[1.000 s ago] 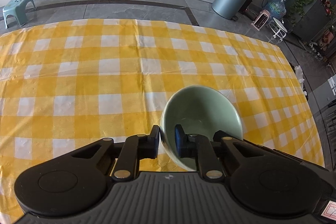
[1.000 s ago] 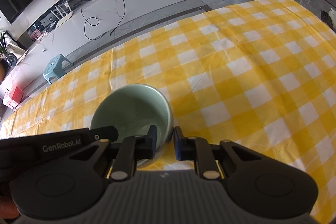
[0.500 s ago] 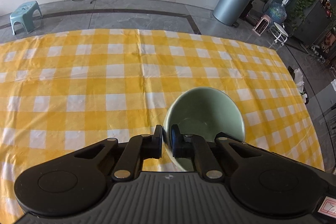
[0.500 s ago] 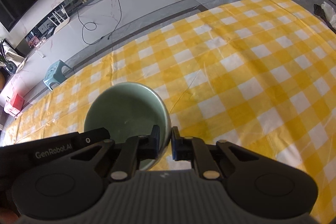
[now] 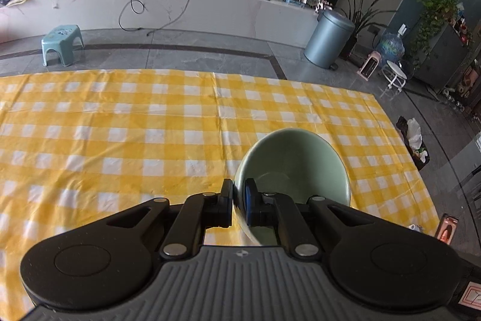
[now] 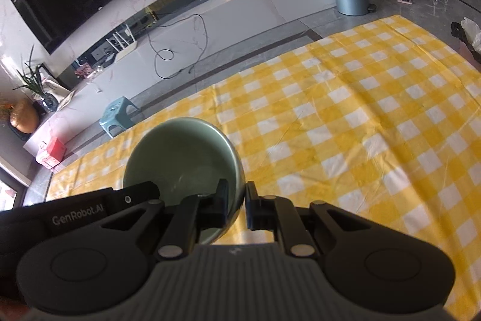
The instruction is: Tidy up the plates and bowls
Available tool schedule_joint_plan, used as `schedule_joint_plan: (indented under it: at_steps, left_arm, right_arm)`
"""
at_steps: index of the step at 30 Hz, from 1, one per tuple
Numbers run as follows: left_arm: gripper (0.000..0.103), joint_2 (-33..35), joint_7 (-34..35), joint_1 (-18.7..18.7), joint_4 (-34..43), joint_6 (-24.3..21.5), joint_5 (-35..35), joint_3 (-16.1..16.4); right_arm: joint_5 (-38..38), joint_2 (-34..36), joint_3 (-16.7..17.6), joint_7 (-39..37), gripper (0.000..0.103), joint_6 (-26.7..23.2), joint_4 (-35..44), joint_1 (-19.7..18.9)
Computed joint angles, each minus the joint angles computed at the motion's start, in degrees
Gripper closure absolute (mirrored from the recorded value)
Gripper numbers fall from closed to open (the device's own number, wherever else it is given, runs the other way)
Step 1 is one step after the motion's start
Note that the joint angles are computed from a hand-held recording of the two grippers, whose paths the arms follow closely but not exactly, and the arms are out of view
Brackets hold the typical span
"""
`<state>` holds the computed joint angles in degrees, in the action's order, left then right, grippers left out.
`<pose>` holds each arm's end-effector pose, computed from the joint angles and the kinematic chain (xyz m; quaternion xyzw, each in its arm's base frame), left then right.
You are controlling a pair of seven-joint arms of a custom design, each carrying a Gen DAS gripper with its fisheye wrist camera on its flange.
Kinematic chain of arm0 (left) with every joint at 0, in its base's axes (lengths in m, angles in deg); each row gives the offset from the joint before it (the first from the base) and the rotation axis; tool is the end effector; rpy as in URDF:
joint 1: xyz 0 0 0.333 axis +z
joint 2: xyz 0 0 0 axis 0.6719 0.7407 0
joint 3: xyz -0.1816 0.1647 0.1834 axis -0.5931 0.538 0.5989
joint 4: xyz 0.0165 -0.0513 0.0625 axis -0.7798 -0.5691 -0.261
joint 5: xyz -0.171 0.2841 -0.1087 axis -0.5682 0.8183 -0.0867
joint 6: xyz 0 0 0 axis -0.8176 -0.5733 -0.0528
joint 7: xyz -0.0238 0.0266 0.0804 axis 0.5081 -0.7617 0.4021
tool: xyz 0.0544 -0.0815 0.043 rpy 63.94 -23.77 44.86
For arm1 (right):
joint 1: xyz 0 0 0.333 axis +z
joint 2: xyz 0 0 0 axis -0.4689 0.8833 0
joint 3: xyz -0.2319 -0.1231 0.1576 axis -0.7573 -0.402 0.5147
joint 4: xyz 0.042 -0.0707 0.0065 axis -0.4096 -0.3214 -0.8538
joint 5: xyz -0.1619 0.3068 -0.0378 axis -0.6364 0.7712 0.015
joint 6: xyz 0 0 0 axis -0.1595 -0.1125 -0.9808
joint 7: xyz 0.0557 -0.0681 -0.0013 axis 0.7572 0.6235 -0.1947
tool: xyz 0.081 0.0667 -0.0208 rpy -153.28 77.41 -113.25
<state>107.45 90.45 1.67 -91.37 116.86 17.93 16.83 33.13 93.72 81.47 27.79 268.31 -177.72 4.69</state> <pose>0.5857 -0.5126 0.4155 -0.7173 0.6012 -0.3112 0.1649 0.6013 0.3255 0.3560 -0.6321 0.6698 -0.0990 0.3769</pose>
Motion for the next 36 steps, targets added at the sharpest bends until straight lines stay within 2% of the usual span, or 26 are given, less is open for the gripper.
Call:
schedule_joint_plan:
  at_steps: [3, 5, 7, 10, 15, 20, 23, 30, 33, 36]
  left_arm:
    - [0.095, -7.3, -6.5, -1.7, -11.6, 3.8, 4.2, 1.8]
    - [0.095, -10.6, -10.4, -2.5, -16.7, 4.8, 7.0, 2.0]
    - [0.095, -13.3, -14.1, -2.9, -21.1, 5.7, 9.7, 1.7]
    - [0.095, -17.0, -19.8, -3.3, -27.2, 6.6, 13.4, 0.9]
    - [0.095, -20.7, -26.5, -2.1, -34.1, 8.6, 16.6, -1.7]
    - [0.095, -21.7, -30.2, -0.9, -38.1, 10.0, 17.6, -3.6]
    - [0.095, -21.8, -31.0, -0.6, -39.5, 10.5, 17.3, -4.4]
    - [0.095, -20.3, -29.7, -0.2, -39.3, 11.6, 15.6, -5.2]
    - [0.094, -19.5, -27.5, -0.1, -38.4, 10.6, 14.3, -5.6]
    - [0.094, -19.1, -25.1, -0.2, -37.8, 9.6, 13.2, -5.8]
  right_arm:
    - [1.1, -4.0, 2.6, -1.4, 0.094, 3.7, -6.0, -0.9]
    - [1.8, -6.4, 2.8, -2.2, 0.094, 5.8, -9.7, -0.1]
    - [2.5, -8.5, 2.3, -2.9, 0.094, 7.4, -12.9, 1.3]
    - [3.9, -11.2, 4.9, -4.6, 0.094, 9.2, -17.3, 0.1]
    - [5.7, -14.5, 10.6, -7.5, 0.094, 10.9, -22.9, -4.0]
    - [6.7, -15.5, 14.6, -9.2, 0.094, 10.0, -25.6, -7.3]
    - [7.5, -15.2, 15.6, -9.5, 0.094, 8.7, -25.8, -8.1]
    - [7.9, -14.9, 10.8, -9.2, 0.095, 7.6, -26.1, -3.8]
    - [7.4, -14.3, 9.3, -9.2, 0.095, 6.9, -25.6, -2.6]
    - [6.6, -13.9, 6.4, -8.5, 0.095, 6.2, -25.1, 0.2]
